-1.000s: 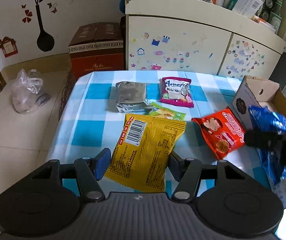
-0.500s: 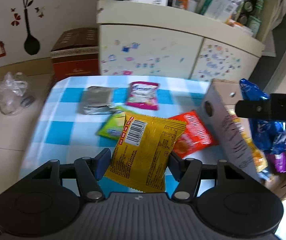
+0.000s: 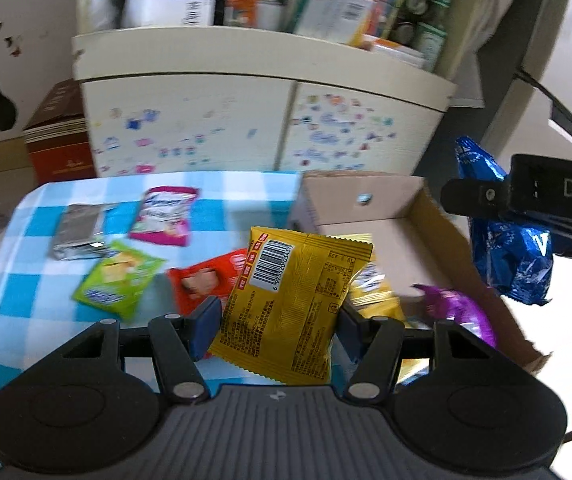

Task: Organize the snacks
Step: 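Carry both packets into the cardboard box and open both grippers, then withdraw both tools from the box back over the table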

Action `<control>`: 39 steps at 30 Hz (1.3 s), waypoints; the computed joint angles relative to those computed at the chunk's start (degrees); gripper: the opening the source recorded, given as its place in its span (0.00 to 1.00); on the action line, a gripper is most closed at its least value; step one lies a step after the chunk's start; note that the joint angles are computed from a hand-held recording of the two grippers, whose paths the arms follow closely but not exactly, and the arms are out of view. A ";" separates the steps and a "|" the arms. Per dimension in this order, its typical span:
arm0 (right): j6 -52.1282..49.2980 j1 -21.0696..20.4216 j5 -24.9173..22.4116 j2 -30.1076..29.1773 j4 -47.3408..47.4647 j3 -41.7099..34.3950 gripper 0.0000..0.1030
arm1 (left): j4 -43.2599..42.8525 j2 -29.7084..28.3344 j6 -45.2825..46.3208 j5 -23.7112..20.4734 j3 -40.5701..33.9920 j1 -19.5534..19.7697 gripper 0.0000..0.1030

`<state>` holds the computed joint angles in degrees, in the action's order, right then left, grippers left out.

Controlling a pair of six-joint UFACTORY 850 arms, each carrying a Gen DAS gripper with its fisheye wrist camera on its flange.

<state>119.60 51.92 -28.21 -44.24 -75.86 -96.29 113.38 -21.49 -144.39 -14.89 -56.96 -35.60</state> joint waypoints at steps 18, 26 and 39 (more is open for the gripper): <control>20.79 -3.55 0.81 5.62 -10.93 10.71 0.76 | -3.51 -7.69 7.89 3.64 -10.79 -3.97 0.66; 22.44 -3.85 1.49 4.89 -10.53 9.77 0.91 | -6.11 -7.01 12.07 1.32 -10.24 -4.77 0.97; 26.90 -3.58 2.42 4.63 -15.72 9.34 0.91 | -7.65 -3.01 12.86 2.44 -6.39 -1.13 0.97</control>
